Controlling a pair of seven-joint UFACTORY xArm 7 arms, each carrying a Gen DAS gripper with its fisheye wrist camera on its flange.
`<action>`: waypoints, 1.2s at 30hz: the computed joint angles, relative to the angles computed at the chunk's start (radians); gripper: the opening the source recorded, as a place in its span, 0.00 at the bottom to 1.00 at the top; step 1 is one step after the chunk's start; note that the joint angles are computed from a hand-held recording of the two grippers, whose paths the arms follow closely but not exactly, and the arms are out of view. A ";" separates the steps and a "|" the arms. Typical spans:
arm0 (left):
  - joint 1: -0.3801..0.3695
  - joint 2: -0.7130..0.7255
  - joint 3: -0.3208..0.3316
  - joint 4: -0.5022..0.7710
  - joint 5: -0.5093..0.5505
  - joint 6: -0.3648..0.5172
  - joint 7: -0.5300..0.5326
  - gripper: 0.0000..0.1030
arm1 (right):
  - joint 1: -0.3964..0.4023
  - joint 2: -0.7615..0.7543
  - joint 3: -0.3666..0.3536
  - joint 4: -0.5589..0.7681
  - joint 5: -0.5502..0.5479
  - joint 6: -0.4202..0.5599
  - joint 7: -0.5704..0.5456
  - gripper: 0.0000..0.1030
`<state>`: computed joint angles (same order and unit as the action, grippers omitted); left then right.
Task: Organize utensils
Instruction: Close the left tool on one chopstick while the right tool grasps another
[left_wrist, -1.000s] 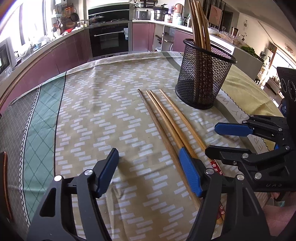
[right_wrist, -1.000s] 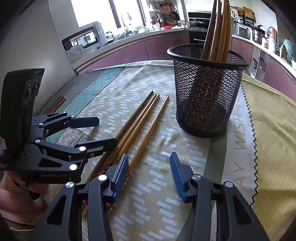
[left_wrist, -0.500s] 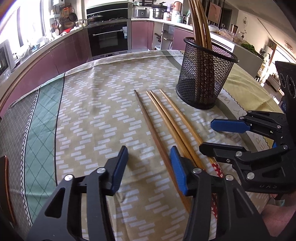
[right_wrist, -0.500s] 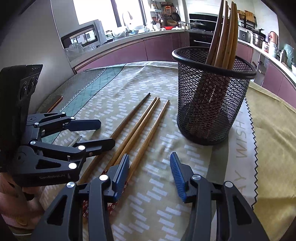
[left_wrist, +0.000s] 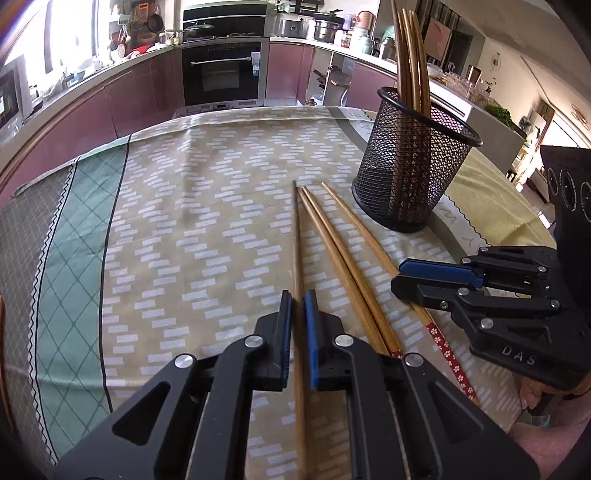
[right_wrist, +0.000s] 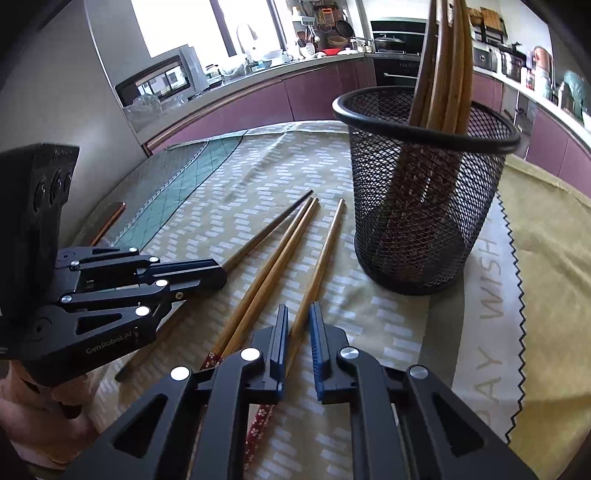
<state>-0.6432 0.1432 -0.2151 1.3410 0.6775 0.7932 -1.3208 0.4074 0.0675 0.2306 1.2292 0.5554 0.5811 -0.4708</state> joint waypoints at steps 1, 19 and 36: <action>-0.001 -0.005 0.000 -0.005 0.002 0.000 -0.008 0.08 | -0.003 -0.001 -0.001 0.000 0.017 0.004 -0.005 0.08; 0.008 -0.024 -0.024 -0.043 -0.015 -0.073 0.014 0.08 | 0.001 -0.023 -0.011 0.001 0.115 0.074 -0.107 0.06; -0.006 0.028 0.008 0.018 -0.020 -0.051 0.064 0.22 | 0.008 0.025 0.009 0.042 0.032 0.055 -0.044 0.09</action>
